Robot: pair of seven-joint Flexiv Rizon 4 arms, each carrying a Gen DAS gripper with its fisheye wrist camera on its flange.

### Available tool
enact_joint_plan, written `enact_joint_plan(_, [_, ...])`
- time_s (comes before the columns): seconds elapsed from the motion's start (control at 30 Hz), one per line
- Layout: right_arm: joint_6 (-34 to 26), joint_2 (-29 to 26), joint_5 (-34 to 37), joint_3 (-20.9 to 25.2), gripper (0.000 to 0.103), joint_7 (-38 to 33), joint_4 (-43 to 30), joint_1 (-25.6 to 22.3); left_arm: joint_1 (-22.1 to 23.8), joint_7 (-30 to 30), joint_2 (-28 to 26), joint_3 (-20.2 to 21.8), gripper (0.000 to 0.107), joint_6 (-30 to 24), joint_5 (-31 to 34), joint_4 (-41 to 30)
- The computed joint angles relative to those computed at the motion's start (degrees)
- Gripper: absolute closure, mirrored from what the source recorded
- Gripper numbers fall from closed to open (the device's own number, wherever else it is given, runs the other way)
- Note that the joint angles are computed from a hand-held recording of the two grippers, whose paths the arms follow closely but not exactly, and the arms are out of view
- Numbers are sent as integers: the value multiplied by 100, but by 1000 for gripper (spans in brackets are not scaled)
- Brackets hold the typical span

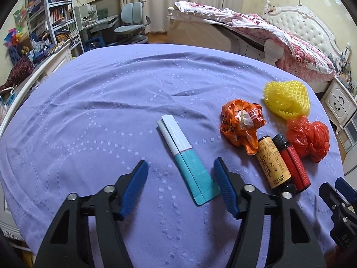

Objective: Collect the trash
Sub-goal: 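Move both open grippers back over the bed toward the remaining items, then grasp the teal toothpaste tube with the left gripper while the right gripper grasps the orange plastic bag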

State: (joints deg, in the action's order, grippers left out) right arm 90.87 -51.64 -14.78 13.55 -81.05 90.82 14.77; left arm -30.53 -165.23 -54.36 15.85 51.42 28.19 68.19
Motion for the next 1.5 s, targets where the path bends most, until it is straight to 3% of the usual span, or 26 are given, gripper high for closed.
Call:
enact_joint_plan(0.13, [-11,-29,16,114,32,-42,-34,-85,57,28,23,-21,78,547,126,140])
enact_joint_plan(0.23, [-14,-40,30,140,32,-58,-50,-100,164,130,26,-58,84,1311,50,355])
enact_joint_plan(0.4, [-32,-47,48,146,31,-73,-71,-99,94,339,-11,107,84,1574,-268,454])
enact_joint_plan(0.57, [-60,-52,47,165,31,-110,-91,-96,-10,728,-118,197,61,1300,-462,234])
enact_joint_plan(0.67, [-116,-76,46,184,31,-134,-161,-82,-35,840,-174,211,63,1119,-483,107])
enact_joint_plan(0.77, [-145,-97,54,180,31,-154,-209,-54,-30,786,-151,229,78,1183,-472,174])
enact_joint_plan(0.87, [-205,-124,59,182,31,-169,-287,-18,14,764,-117,221,82,1355,-481,284])
enact_joint_plan(1.4, [-618,-438,131,177,32,-361,-1021,202,-9,904,-92,353,84,1812,-727,541])
enact_joint_plan(1.47, [-702,-461,159,246,44,-442,-1076,175,-25,907,-90,378,84,1853,-759,570])
enact_joint_plan(1.5, [-744,-475,177,297,56,-497,-1106,151,-32,913,-88,389,84,1870,-773,583])
